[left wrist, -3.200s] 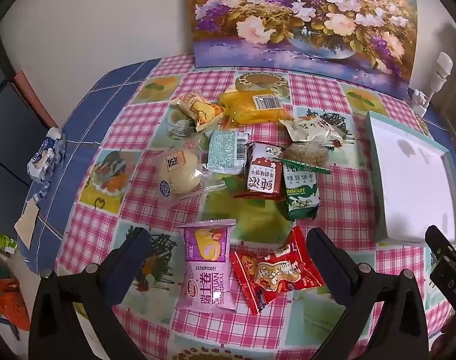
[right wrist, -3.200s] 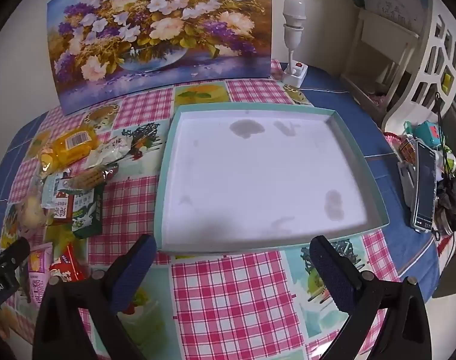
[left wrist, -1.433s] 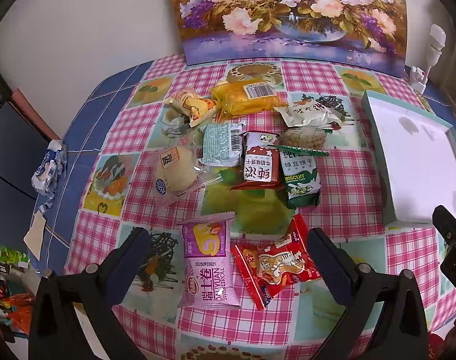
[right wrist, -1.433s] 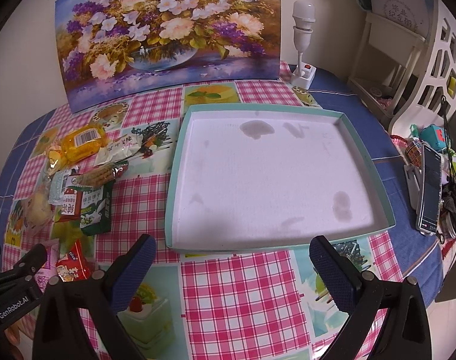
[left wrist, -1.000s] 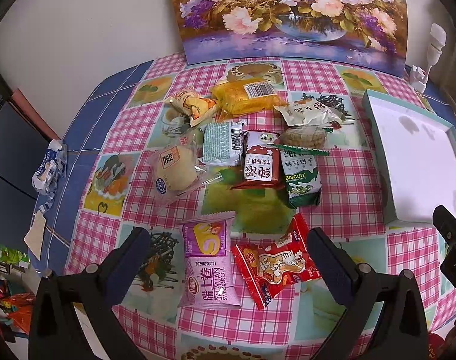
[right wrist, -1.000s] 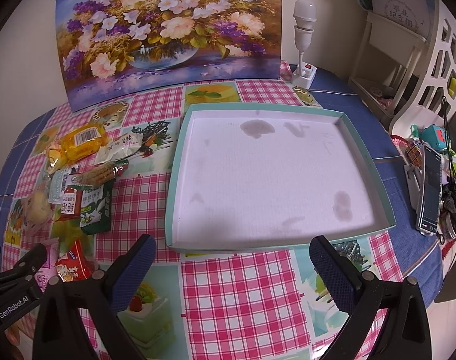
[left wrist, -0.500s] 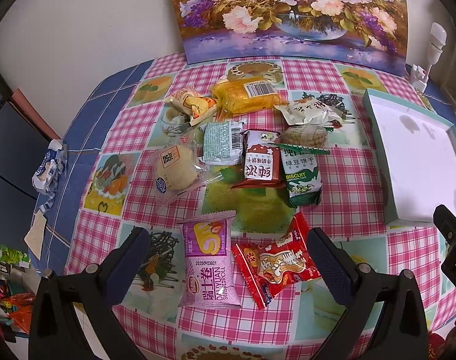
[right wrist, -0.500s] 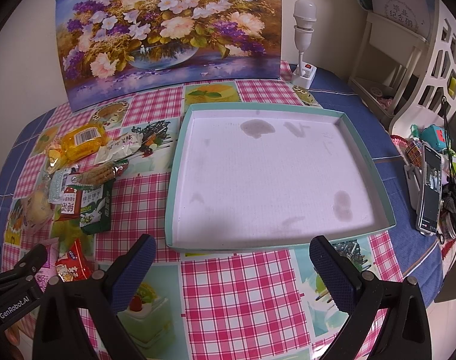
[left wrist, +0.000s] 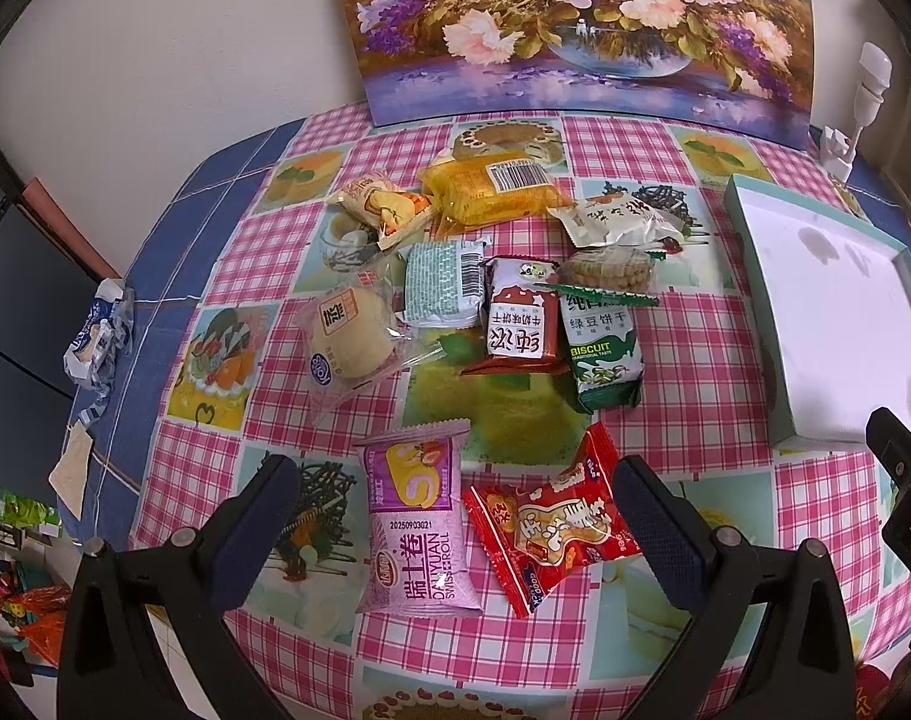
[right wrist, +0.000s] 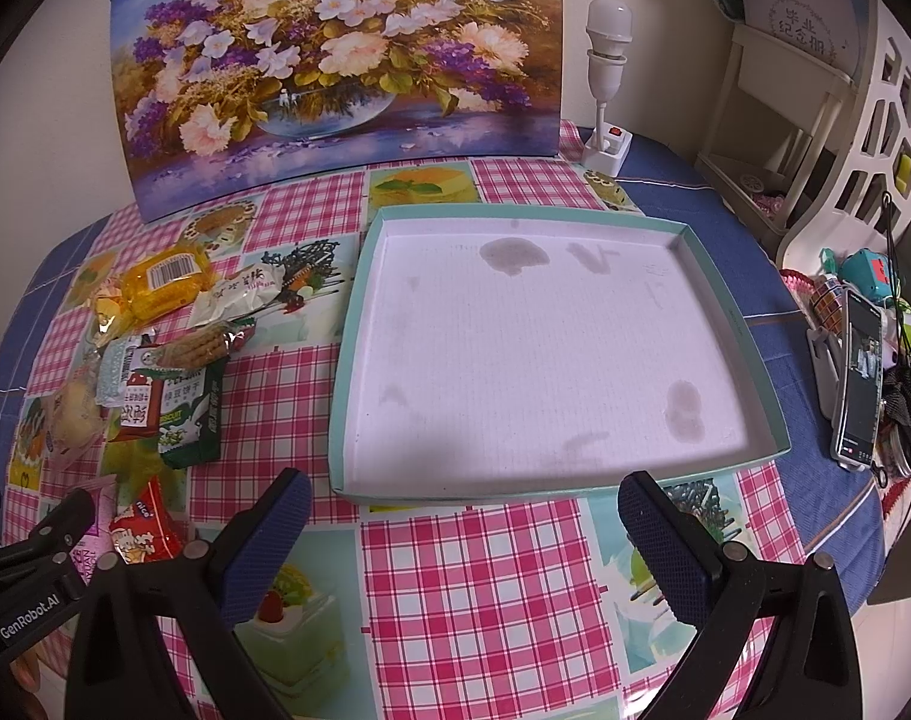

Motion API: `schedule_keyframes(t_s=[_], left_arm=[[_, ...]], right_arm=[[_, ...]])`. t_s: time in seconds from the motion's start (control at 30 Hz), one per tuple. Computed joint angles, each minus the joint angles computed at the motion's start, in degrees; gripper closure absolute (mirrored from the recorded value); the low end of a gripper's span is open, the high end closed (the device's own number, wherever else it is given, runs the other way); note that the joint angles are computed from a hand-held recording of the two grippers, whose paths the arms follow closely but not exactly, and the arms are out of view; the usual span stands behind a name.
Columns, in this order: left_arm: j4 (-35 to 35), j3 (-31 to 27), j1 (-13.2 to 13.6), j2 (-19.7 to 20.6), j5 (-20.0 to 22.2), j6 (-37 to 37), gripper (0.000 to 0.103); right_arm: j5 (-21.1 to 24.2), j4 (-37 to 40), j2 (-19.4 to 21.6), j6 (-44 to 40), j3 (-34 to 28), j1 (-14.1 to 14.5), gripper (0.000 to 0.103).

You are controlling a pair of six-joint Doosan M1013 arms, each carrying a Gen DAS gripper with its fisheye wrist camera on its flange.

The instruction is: Organize snacks

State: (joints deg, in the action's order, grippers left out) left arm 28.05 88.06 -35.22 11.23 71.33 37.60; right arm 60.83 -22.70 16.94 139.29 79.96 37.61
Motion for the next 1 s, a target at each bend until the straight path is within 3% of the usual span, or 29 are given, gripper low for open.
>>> schedule_keyframes(t_s=[0.5,0.63,0.8,1.0], left_arm=[[-0.24,0.01,0.00,0.06,-0.11,0.02,0.000],[-1.82,0.88,0.95,-1.13,-1.81,-0.82,0.000],[-2.95,3.31,3.34,-3.02,-1.00,-5.43,0.000],[-7.57,6.13,6.61,-4.46,-1.44,-8.72,0.000]], right_arm=[[0.03,0.15,0.05,-0.03,-0.07,0.07,0.000],[-2.20,1.70,-0.06,-1.40,0.14,0.11,0.000],[-8.83,14.69,0.31,-11.49,0.26,-0.51,0.000],[-7.58,27.49,3.20,-22.11,-2.38,-0.17,0.000]])
